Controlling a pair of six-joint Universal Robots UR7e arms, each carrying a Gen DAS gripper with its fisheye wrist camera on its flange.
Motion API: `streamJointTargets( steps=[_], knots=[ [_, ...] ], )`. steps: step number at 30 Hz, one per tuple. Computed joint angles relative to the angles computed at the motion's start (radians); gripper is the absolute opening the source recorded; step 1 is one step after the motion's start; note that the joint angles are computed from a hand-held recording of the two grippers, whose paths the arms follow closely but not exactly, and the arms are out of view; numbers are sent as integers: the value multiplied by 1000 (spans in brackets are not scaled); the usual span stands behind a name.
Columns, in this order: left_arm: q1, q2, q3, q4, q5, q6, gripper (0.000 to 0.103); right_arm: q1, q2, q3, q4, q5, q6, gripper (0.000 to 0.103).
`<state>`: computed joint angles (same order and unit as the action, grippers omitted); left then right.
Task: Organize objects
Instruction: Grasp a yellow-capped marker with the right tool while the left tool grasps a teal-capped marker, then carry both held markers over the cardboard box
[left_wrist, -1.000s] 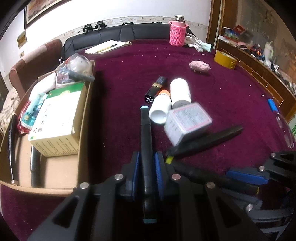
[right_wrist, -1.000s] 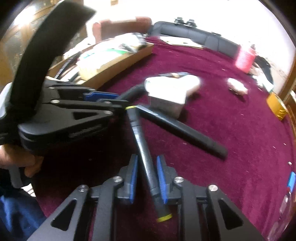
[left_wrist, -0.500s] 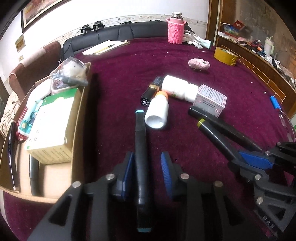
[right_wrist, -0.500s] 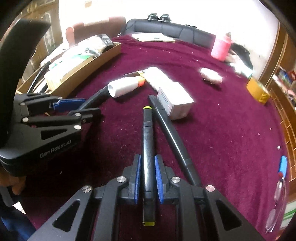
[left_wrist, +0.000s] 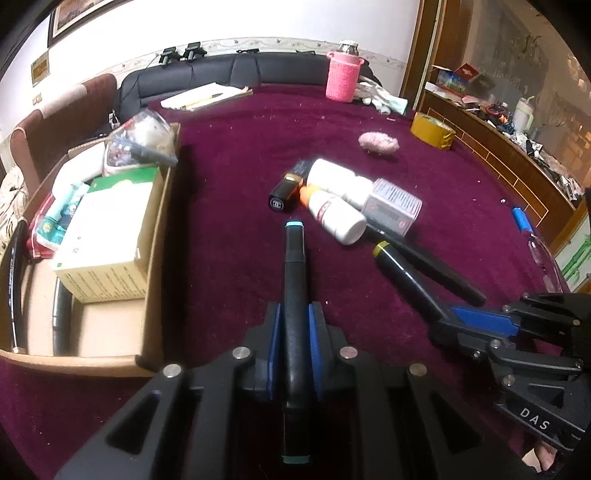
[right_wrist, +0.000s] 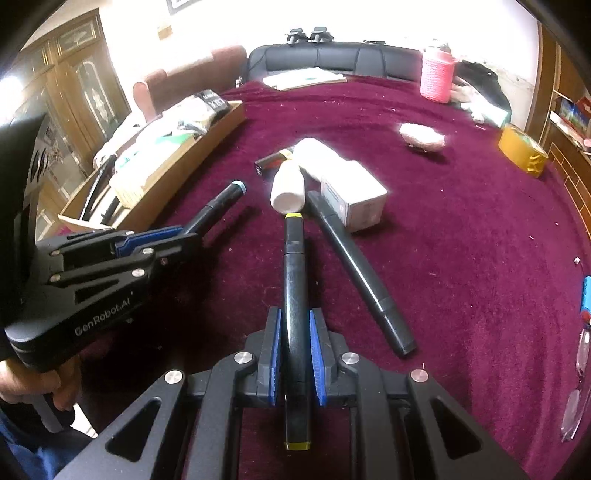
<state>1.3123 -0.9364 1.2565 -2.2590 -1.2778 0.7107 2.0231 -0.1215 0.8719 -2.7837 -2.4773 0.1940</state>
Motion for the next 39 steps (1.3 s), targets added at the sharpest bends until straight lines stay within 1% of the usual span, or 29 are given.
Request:
streamJointTargets(
  steps=[8,12,21,32,39],
  knots=[
    [-1,-4,-6,15,-8,-13,14,-2,4,-16,9,15,12,17],
    [-1,-3,-12,16,-11,-17,14,-1,8,-31,11,19,5,17],
    [2,-8,-29,16,-25,-24,14,3,43,-117,51,34,-21,17],
    [9,-12,-59,23,-46,-35,14,7,100,-252,136,56,-25,17],
    [19,-9,-100,34,-65,-52,14,13,172,-404,211,69,-51,17]
  ],
)
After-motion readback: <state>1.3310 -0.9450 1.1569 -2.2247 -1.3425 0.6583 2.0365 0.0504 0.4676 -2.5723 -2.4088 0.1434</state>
